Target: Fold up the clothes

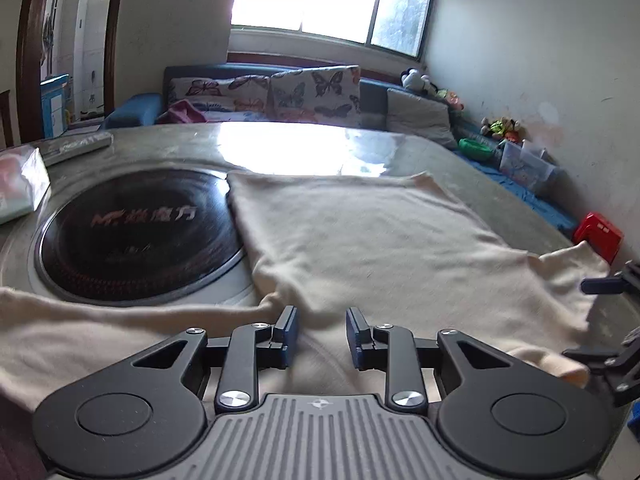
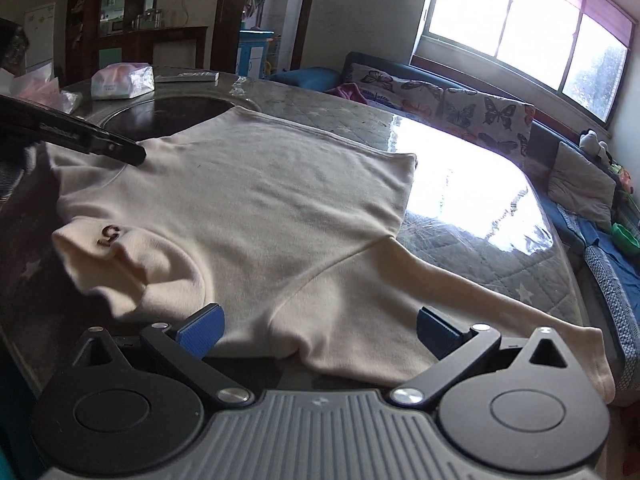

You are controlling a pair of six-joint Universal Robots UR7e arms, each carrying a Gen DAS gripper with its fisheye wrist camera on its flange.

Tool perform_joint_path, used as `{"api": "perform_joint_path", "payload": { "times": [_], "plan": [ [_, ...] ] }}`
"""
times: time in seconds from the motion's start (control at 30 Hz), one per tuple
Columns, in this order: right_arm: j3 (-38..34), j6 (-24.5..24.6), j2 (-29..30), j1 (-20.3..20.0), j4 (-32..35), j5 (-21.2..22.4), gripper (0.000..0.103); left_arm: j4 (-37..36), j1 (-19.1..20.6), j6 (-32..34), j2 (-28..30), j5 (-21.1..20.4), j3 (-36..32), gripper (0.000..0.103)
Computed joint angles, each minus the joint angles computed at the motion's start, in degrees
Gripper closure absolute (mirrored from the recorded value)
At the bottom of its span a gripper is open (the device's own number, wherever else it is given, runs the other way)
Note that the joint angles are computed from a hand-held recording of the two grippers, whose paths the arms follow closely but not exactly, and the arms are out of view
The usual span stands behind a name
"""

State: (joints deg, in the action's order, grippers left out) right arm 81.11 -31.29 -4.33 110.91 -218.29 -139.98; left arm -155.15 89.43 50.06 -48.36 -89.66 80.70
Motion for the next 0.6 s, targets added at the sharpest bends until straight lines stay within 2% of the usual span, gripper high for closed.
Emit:
{"api": "perform_joint_path", "payload": {
  "times": [0.13,0.27,0.4,0.5,0.6],
  "plan": [
    [2.1,0.5,-1.4,0.4,0.3,0.4,0.000,0.0,1.2,1.2,-0.8,-1.0,0.2,0.072],
    [1.1,-0.9,-1.4,0.6,-4.5,-0.3,0.000,0.3,1.8,1.0,-1.0,-1.2,-0.4,0.074],
    [1.0,1.6,-1.7,-0.4,-1.8,-2.2,0.000,-0.7,1.8,2.1,-1.1,-0.3,-0.4,0.074],
    [2.2,1.6,-1.8,-0.5,-0.7,-2.6,0.000,-1.0,1.4,1.9,-1.6,0.9,0.0,0.074],
    [2.4,0.1,-2.0,0.3,-2.1,-2.6,0.000,-0.6,0.6,2.2,-3.0,-0.8,1.5,0.075]
  ]
}}
